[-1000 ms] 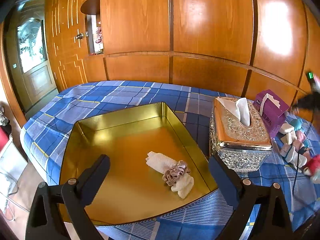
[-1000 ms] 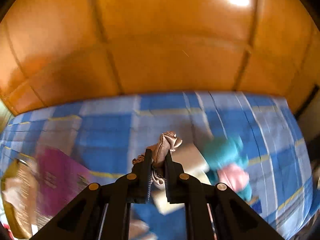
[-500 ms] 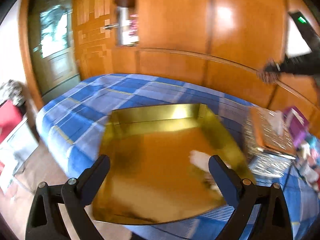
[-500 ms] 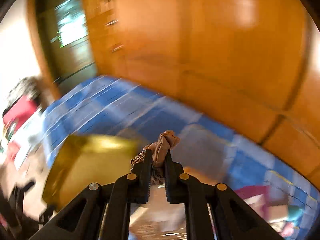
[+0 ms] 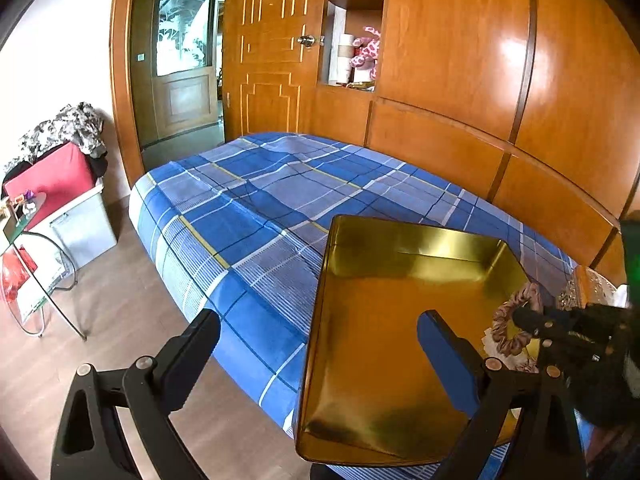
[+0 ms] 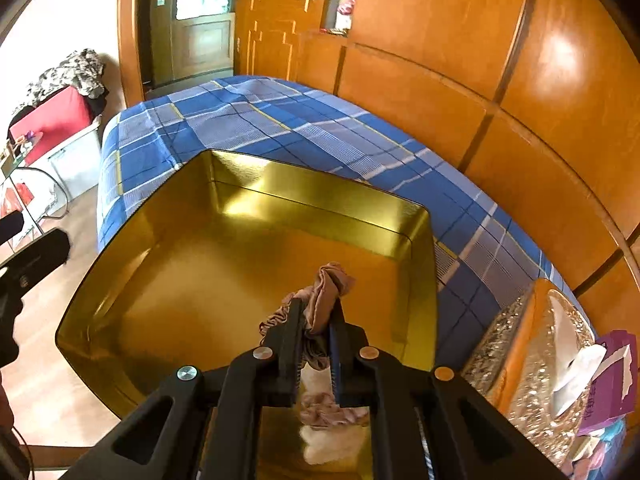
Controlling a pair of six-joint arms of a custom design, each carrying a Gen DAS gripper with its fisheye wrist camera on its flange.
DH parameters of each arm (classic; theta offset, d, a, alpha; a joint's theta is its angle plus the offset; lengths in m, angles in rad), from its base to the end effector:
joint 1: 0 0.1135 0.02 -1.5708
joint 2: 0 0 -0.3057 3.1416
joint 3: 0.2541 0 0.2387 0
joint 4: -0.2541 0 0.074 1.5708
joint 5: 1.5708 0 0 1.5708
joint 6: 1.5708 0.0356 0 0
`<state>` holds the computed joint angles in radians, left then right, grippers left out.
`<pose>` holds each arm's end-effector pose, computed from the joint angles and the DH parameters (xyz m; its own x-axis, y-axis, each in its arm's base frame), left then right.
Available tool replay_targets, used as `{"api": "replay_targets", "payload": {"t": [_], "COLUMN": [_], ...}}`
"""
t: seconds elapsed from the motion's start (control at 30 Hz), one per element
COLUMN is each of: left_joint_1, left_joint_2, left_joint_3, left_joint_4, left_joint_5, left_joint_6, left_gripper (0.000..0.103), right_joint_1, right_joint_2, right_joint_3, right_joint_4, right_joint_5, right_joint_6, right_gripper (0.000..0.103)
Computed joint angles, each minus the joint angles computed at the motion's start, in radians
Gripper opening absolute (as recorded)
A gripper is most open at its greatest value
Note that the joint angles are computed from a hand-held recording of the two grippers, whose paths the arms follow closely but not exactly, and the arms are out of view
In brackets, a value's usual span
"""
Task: Organize soft objects
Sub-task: 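Carry the brown scrunchie to the gold tray and open the right gripper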
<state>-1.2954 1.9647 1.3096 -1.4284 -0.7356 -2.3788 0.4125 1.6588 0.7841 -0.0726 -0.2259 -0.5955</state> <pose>0.1067 -0.2897 0.2151 -0.3835 -0.5267 -0.7586 -0.7442 0.6627 -0.0838 0.2758 0.1294 0.1910 -0.3294 -0.7408 -0.5854 -0.8398 0.5132 -0.1770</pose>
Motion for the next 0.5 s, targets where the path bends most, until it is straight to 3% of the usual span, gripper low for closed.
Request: {"api": "replay_targets", "payload": {"t": [0.2, 0.37, 0.5], "left_joint_1": [0.010, 0.009, 0.007], "left_joint_2": [0.003, 0.002, 0.010], "left_joint_3": [-0.006, -0.002, 0.014], "left_joint_4": [0.026, 0.024, 0.009], "left_joint_5": [0.005, -0.003, -0.005], "left_joint_6": [0.028, 0.023, 0.020], "left_gripper": [0.099, 0.100, 0.100], "right_joint_1": [0.015, -0.002, -0.009], "right_joint_2": [-0.056, -0.110, -0.168], "right_joint_3": [-0.126, -0.154, -0.171], "right_joint_4": [0.180, 0.207, 0.217], "right_joint_5": [0.040, 0.035, 0.033], "right_joint_6": [-0.012, 0.010, 0.024], "right_gripper": [0.028, 0.038, 0.039]}}
